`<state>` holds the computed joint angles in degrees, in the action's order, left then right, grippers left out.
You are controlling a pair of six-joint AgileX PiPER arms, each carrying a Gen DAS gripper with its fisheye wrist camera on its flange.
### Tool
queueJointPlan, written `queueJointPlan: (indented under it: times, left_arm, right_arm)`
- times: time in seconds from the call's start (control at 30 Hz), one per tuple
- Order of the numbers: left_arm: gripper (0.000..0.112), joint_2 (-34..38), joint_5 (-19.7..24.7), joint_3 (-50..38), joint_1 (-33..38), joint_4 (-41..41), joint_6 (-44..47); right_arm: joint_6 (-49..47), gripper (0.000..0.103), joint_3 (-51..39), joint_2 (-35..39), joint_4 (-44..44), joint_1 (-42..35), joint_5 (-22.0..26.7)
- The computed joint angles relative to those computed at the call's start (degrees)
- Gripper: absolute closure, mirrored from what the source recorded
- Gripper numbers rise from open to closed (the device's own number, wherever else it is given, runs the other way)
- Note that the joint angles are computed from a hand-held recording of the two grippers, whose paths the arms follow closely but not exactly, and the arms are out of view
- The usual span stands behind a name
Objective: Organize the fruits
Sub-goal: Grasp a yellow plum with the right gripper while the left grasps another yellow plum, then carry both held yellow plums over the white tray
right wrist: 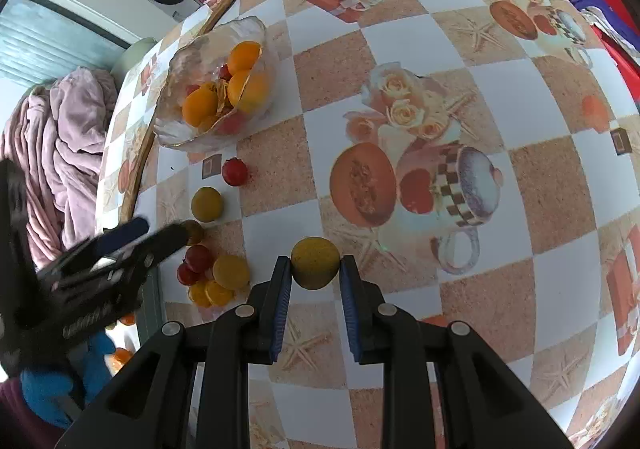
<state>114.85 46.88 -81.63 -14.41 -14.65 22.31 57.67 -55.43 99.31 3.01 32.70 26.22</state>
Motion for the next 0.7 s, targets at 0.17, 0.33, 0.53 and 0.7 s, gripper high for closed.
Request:
queueJointPlan:
  times: [0.17, 0.33, 0.53, 0.7]
  left_arm:
    - [0.04, 3.39, -1.65, -2.06, -3.2, 3.89, -3.3]
    - [0.062, 3.44, -5.48, -0.5, -4.98, 7.39, -7.27]
    - [0.085, 2.51, -3.32, -0.86, -2.99, 1.59, -3.11]
    - [0.085, -2.64, -3.63, 3.9, -0.74, -1.82, 0.55]
  right_arm:
    - [1.83, 0.076, 2.44, -2.31, -0.74, 0.37, -0.37]
    - [3.56, 0.076, 4.61, -4.46, -1.6, 0.64, -0.85]
    - [5.06, 0.076, 4.99, -5.43, -2.52, 1.57, -0.58]
    - [5.75, 0.076, 2.86, -5.09, -3.67, 3.17, 1.11]
